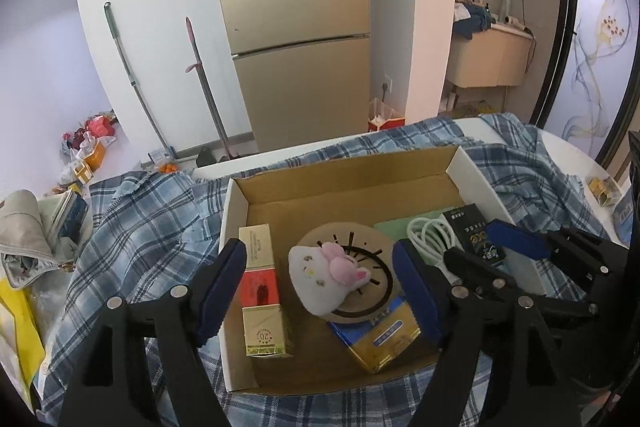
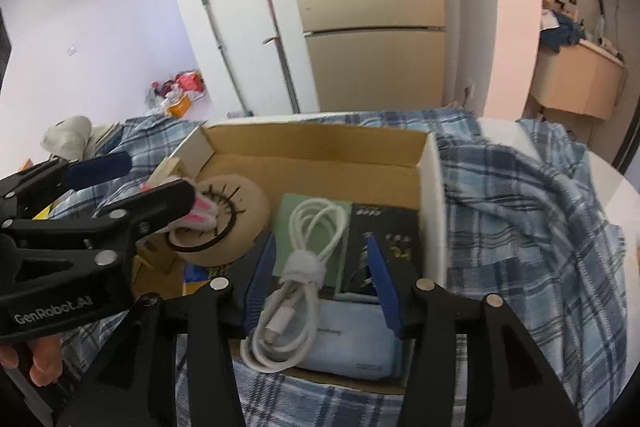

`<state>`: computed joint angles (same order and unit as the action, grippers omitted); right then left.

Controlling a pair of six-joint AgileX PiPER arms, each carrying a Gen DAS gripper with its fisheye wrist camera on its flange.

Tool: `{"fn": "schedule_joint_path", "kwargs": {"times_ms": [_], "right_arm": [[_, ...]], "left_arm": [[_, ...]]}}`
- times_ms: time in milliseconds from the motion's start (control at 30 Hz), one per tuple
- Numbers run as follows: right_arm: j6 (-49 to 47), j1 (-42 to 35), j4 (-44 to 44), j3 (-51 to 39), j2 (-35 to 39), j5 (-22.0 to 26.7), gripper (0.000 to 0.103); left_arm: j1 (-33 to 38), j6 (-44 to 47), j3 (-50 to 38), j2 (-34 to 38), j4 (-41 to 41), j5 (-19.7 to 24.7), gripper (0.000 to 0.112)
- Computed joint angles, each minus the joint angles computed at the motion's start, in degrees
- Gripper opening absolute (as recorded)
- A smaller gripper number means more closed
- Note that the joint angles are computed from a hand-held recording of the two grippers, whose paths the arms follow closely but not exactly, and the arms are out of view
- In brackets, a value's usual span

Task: Organize soft objects
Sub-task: 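Open both tools to drop the plush toy and cable into the box, then withdraw both tools up and away from the white box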

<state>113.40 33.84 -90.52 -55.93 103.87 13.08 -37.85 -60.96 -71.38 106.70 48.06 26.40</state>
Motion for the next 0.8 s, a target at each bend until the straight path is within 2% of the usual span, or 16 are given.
{"fn": "schedule_joint_path", "kwargs": {"times_ms": [133, 233, 300, 400, 467, 533, 567, 600, 633, 667, 733, 800], "right_arm": [[0.3, 0.9, -0.6, 0.4, -1.1, 3.5, 0.047], [0.2, 2.7, -1.4, 1.2, -3.2, 7.0, 0.049], [2.6, 3.5, -3.8, 2.1, -4.9, 8.2, 0.056], [2.2, 5.1, -3.2, 2.9, -7.5, 11.4, 0.056], [2.2, 6.7, -3.0, 3.5, -9.2, 14.6, 0.056], [0.8, 8.8, -2.2, 3.8, -11.0, 18.3, 0.057], [-0.2, 9.8, -2.0, 4.2, -12.2, 19.5, 0.059], [-0.6, 10.4, -1.9, 4.9, -13.9, 19.5, 0.068], [-0.5, 10.8, -2.0, 5.4, -15.4, 19.4, 0.074], [0.2, 12.0, -2.8, 6.2, -17.0, 20.6, 0.081], [0.7, 14.8, -3.4, 7.5, -19.9, 24.8, 0.082], [1.0, 16.7, -3.3, 8.9, -23.4, 27.0, 0.086]], "left_arm": [[-0.2, -5.2, 1.7, -1.6, 4.7, -1.5, 0.078], [-1.5, -14.5, 4.1, -3.7, 14.2, -1.6, 0.078], [-2.5, -21.3, 5.8, -5.5, 20.4, -0.7, 0.078], [-3.5, -28.4, 8.2, -8.8, 26.1, 0.4, 0.078], [-4.5, -32.1, 10.0, -11.3, 29.6, 2.4, 0.078], [-6.7, -36.5, 12.2, -14.2, 35.1, 7.3, 0.078], [-7.9, -38.1, 13.4, -15.9, 37.2, 9.5, 0.078], [-8.7, -38.7, 14.1, -17.1, 37.9, 10.9, 0.080], [-9.8, -39.9, 15.5, -19.3, 39.2, 12.2, 0.087], [-10.7, -41.6, 16.7, -20.9, 40.8, 13.2, 0.089], [-13.6, -44.8, 18.9, -24.2, 43.4, 16.6, 0.089], [-16.2, -46.8, 20.8, -27.3, 44.9, 19.0, 0.089]]}}
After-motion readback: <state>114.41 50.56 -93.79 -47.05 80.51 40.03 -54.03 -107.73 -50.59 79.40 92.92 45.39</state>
